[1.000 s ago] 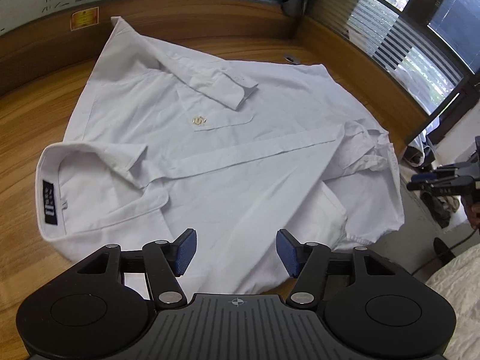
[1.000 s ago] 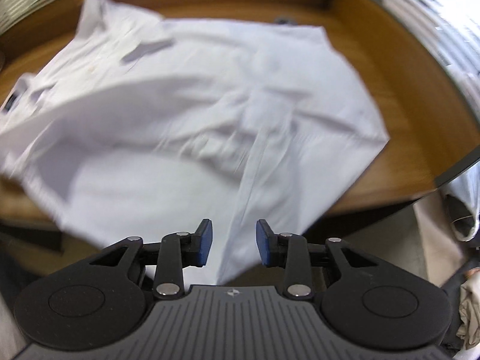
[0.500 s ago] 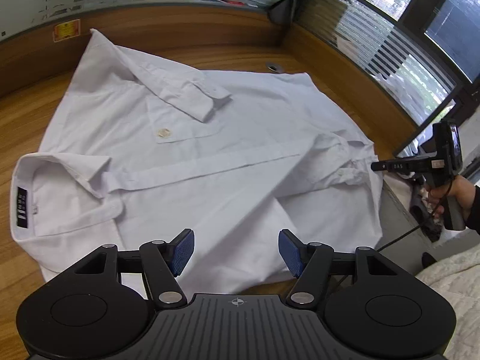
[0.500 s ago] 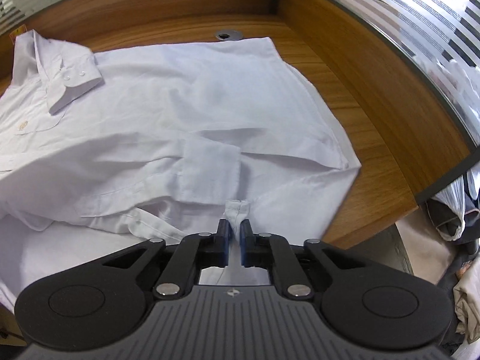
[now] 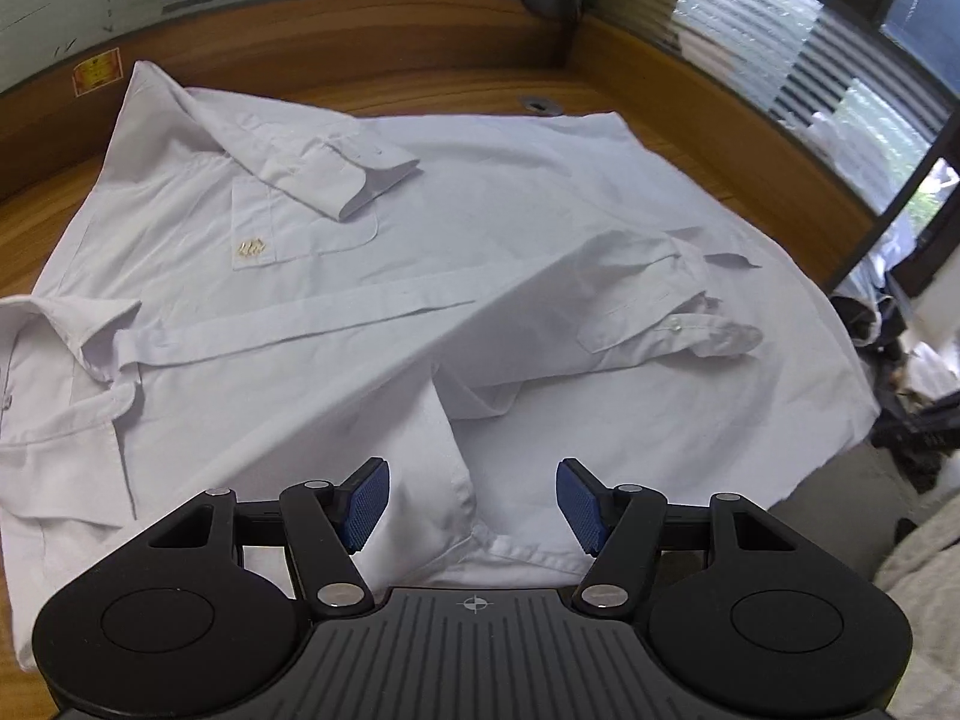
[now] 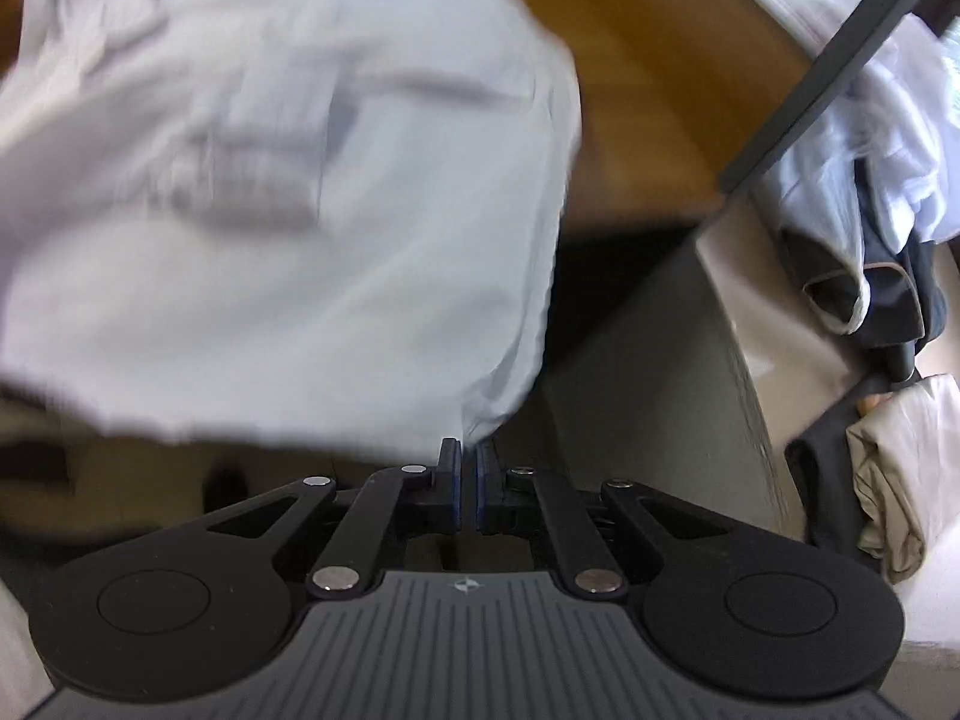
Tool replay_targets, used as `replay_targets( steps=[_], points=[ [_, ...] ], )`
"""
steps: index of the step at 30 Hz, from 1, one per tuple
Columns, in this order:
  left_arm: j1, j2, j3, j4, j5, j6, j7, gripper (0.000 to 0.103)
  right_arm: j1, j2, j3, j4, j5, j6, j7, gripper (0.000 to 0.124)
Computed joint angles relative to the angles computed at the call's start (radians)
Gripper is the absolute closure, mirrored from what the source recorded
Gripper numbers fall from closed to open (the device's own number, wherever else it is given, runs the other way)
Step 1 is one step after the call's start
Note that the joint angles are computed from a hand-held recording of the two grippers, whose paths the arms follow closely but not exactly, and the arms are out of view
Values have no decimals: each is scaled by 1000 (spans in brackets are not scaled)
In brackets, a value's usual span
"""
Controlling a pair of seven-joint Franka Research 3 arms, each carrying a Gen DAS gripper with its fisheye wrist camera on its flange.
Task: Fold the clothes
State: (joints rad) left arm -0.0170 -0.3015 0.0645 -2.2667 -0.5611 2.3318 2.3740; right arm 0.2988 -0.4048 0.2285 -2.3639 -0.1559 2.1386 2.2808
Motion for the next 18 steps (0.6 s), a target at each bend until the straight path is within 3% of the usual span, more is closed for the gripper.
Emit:
replay_targets(
  steps=[5, 7, 9, 11, 18],
  points=[
    [-4, 5, -54, -48, 74, 145, -123, 39, -2, -51, -32, -49, 27, 60, -87, 111],
    [-4, 8, -67, -61, 127, 181, -187, 55, -15, -43, -41, -36, 23, 78, -134, 110],
    [-6, -2, -67, -78, 165, 200, -233, 85, -27, -38, -46, -29, 16, 105, -179, 109],
    [-6, -12, -67, -95, 205, 217, -282, 94, -39, -26, -55, -17, 14, 136, -226, 109],
    [-22, -159, -24, -206, 257, 209, -386, 96, -48, 61, -94, 47, 57, 260, -433, 107]
  ],
)
